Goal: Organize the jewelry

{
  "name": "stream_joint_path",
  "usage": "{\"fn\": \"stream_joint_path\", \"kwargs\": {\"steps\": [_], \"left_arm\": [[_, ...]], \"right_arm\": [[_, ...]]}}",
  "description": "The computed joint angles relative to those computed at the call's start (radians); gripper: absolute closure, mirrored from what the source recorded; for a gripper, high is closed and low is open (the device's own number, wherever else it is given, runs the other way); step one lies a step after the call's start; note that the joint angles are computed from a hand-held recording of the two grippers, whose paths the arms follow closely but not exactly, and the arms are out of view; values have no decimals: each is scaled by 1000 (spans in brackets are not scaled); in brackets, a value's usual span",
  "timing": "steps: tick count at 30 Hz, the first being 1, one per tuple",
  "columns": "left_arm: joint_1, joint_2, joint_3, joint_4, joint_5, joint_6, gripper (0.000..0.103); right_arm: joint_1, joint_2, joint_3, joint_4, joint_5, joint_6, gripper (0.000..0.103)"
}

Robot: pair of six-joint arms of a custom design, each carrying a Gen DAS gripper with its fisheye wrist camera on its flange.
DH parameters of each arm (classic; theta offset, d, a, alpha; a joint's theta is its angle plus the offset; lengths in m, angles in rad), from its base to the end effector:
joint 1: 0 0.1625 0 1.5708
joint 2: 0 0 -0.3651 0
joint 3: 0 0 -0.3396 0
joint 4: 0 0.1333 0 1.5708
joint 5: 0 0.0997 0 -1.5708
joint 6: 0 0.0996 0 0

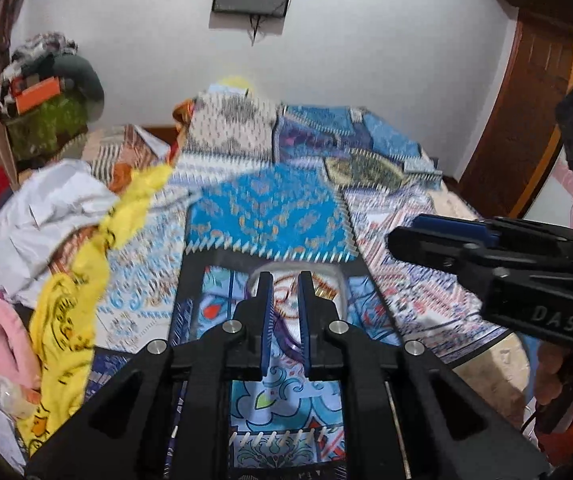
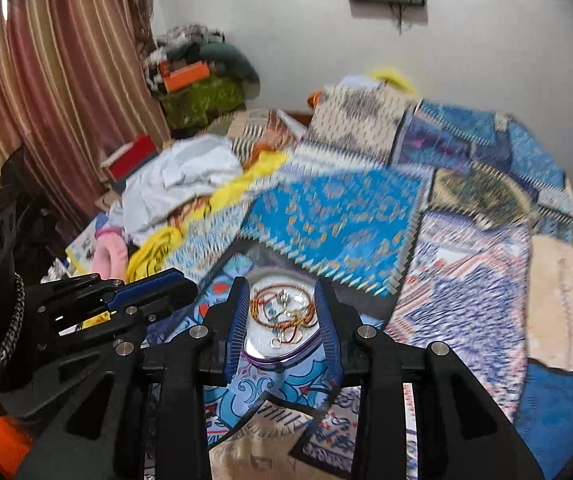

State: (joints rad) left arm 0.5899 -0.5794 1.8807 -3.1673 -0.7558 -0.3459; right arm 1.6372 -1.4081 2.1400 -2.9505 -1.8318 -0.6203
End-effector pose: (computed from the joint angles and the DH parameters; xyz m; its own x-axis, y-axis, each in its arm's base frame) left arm -0.3103 -0.4554 -0.0013 -0.7940 0.2450 -0.5564 0.5590 0.6540 -0.5098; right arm 0.1372 -0.4412 0.2793 -0.7621 -0.3882 0.5182 -0.6094 0.7005 -0.3714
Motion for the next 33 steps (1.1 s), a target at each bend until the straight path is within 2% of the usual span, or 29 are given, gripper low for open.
{"fn": "stream_joint_path", "kwargs": {"steps": [7, 10, 12, 16, 18, 21, 25, 28, 33], "left_arm": [[-144, -50, 55, -140, 127, 72, 80], [-225, -54, 81, -260, 210, 136, 68], [-269, -51, 94, -335, 253, 174, 57], [-339, -41, 107, -442, 328, 230, 39], [-365, -41, 116, -469, 359, 235, 24], [-395, -32, 127, -521, 405, 246, 6], [-411, -45, 152, -514, 427, 208, 2], [-408, -47, 154, -506, 430, 196, 2], [-424, -55, 178, -477, 439, 148, 2]], "right_arm": [[59, -183, 104, -159, 61, -34, 72], [85, -262, 154, -232, 94, -41, 70], [104, -304, 186, -287, 104, -42, 58], [141, -346, 236, -397, 103, -51, 46], [166, -354, 259, -457, 81, -54, 28], [194, -336, 284, -568, 48, -58, 13], [203, -299, 296, -659, 18, -78, 2], [212, -287, 298, -687, -1, -88, 1], [217, -310, 308, -666, -6, -85, 1]]}}
